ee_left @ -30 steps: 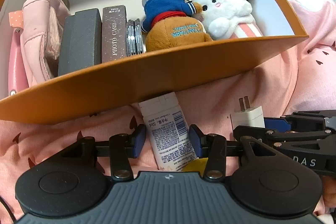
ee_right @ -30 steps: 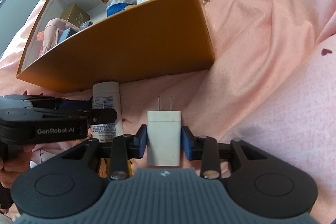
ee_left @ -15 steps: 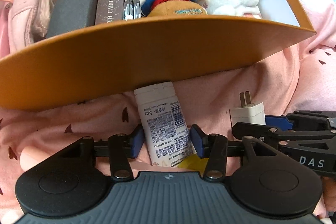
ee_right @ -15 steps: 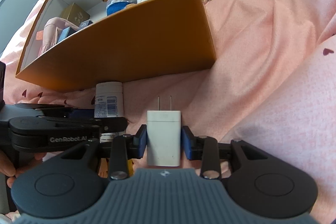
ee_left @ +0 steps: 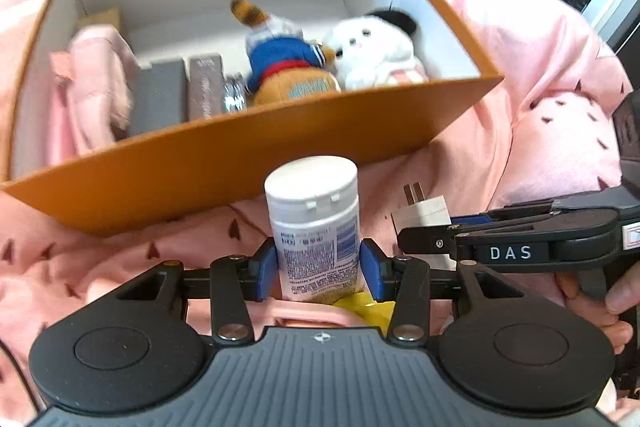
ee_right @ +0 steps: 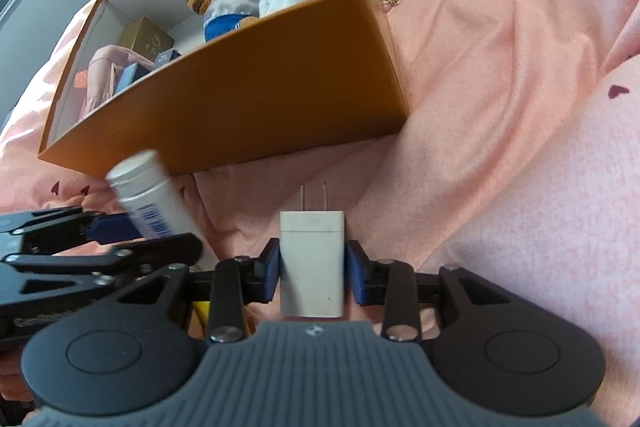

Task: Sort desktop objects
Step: 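Lift the charger and lotion bottle with both tools and carry them over the box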

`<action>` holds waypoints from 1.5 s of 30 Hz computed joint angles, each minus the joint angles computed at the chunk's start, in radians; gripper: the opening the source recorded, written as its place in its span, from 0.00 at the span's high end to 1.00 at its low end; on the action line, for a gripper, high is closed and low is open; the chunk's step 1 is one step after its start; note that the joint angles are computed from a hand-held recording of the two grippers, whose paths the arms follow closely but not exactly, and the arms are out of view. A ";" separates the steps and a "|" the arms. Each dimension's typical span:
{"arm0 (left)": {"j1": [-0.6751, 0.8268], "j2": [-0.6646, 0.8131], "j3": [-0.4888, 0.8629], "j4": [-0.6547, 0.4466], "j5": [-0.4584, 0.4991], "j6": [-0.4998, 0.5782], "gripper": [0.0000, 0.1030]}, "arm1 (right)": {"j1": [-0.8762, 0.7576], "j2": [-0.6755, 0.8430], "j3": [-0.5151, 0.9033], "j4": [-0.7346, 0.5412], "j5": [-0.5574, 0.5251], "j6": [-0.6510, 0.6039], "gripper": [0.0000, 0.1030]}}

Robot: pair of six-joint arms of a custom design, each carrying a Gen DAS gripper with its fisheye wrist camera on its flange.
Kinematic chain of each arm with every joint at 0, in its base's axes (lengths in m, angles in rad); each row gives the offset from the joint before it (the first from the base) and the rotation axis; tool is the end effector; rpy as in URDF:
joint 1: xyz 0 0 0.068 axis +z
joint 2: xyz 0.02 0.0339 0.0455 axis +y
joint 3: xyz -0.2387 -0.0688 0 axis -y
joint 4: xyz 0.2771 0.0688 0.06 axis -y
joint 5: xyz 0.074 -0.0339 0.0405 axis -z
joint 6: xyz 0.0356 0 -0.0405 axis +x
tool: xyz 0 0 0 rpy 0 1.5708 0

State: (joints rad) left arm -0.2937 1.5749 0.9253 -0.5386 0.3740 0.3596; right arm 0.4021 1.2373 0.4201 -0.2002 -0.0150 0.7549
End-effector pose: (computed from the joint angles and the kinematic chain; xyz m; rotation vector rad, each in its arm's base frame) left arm 0.3006 -0.1045 0.1330 0.9626 2.5321 -0.4947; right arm 0.2140 0.0916 0.0848 0.4601 2.6136 0.4287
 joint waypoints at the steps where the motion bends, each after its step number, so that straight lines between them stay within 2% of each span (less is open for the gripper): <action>1: 0.006 -0.019 -0.001 -0.008 0.003 0.007 0.51 | 0.007 -0.007 0.001 -0.010 0.009 0.012 0.64; 4: 0.027 -0.042 0.010 -0.023 0.027 0.029 0.51 | 0.029 -0.060 -0.009 -0.041 0.027 0.022 0.64; 5: 0.008 -0.013 -0.008 0.040 0.025 0.011 0.51 | 0.038 -0.078 -0.007 -0.060 0.036 0.025 0.64; 12: 0.027 -0.074 0.030 -0.032 0.094 0.032 0.51 | -0.028 -0.282 -0.050 -0.162 -0.003 -0.077 0.65; 17: 0.068 -0.119 0.071 -0.077 0.143 0.033 0.51 | -0.013 -0.409 -0.029 -0.252 0.018 -0.117 0.65; 18: 0.076 -0.127 0.079 -0.079 0.152 0.032 0.51 | -0.008 -0.386 -0.001 -0.254 0.022 -0.126 0.65; 19: 0.083 -0.135 0.087 -0.079 0.160 0.030 0.51 | 0.008 -0.313 0.021 -0.157 0.024 -0.130 0.65; 20: 0.091 -0.142 0.097 -0.081 0.166 0.028 0.51 | 0.007 -0.290 0.058 -0.187 0.030 -0.132 0.65; 23: 0.110 -0.143 0.137 -0.078 0.178 0.012 0.51 | -0.014 -0.324 0.080 -0.176 0.006 -0.172 0.65; 26: 0.133 -0.111 0.206 -0.082 0.193 -0.007 0.51 | -0.025 -0.286 0.133 -0.143 0.006 -0.217 0.65; 31: 0.138 -0.038 0.297 -0.010 0.150 -0.063 0.51 | -0.056 -0.179 0.224 -0.067 0.006 -0.311 0.65; 34: 0.142 0.018 0.351 0.020 0.129 -0.109 0.51 | -0.098 -0.065 0.307 -0.028 -0.057 -0.340 0.65; 41: 0.135 0.171 0.488 0.007 0.021 -0.131 0.51 | -0.157 0.354 0.616 0.012 -0.198 -0.308 0.65; 45: 0.120 0.275 0.584 -0.039 -0.036 -0.116 0.51 | -0.150 0.599 0.844 -0.057 -0.225 -0.322 0.65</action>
